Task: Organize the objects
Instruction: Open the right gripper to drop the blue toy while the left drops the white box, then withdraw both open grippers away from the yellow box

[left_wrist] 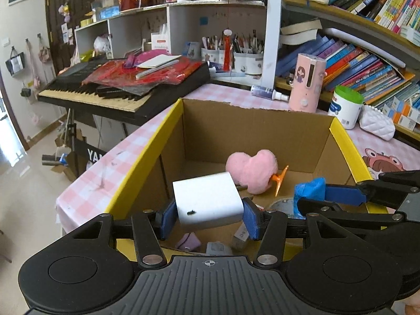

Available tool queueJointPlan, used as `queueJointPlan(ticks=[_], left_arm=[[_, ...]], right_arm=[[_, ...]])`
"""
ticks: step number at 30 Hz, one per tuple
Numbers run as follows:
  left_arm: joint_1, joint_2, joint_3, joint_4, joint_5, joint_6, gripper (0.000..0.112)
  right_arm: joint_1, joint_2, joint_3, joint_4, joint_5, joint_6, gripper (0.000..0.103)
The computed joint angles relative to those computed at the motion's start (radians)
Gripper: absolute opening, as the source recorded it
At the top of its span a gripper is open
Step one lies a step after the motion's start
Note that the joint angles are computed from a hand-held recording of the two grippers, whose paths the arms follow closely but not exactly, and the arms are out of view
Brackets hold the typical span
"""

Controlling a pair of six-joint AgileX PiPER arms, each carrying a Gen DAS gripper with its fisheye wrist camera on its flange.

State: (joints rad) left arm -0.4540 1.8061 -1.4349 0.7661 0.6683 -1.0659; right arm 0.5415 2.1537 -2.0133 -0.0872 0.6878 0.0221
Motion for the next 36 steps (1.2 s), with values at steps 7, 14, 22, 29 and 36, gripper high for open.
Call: queueJointPlan(ticks=[7,14,22,29,36], left_arm=[[-0.018,-0.044,0.035,0.067,-0.006,-0.101,0.068],[-0.069,-0.136,0.135,0.212,-0.001,-0.262,0.080],[-0.122,-0.247,0.284,0.347,-0.006,-0.409,0.089],[-0.176,-0.329,0.401,0.320,0.015,-0.402,0.093],[-0.242,-0.382,0.472,0.243,0.065,-0.348,0.095]], right_arm=[[0.011,-0.074,0.108,-0.070,-0.077,0.086,0.049],[0.041,-0.235,0.350,-0.329,-0.215,0.416,0.060],[0.162,-0.379,0.563,-0.886,-0.113,1.066,0.082],[0.299,-0.430,0.647,-0.997,0.167,1.285,0.096],[0.427,-0.477,0.724,-0.979,0.369,1.421,0.103]])
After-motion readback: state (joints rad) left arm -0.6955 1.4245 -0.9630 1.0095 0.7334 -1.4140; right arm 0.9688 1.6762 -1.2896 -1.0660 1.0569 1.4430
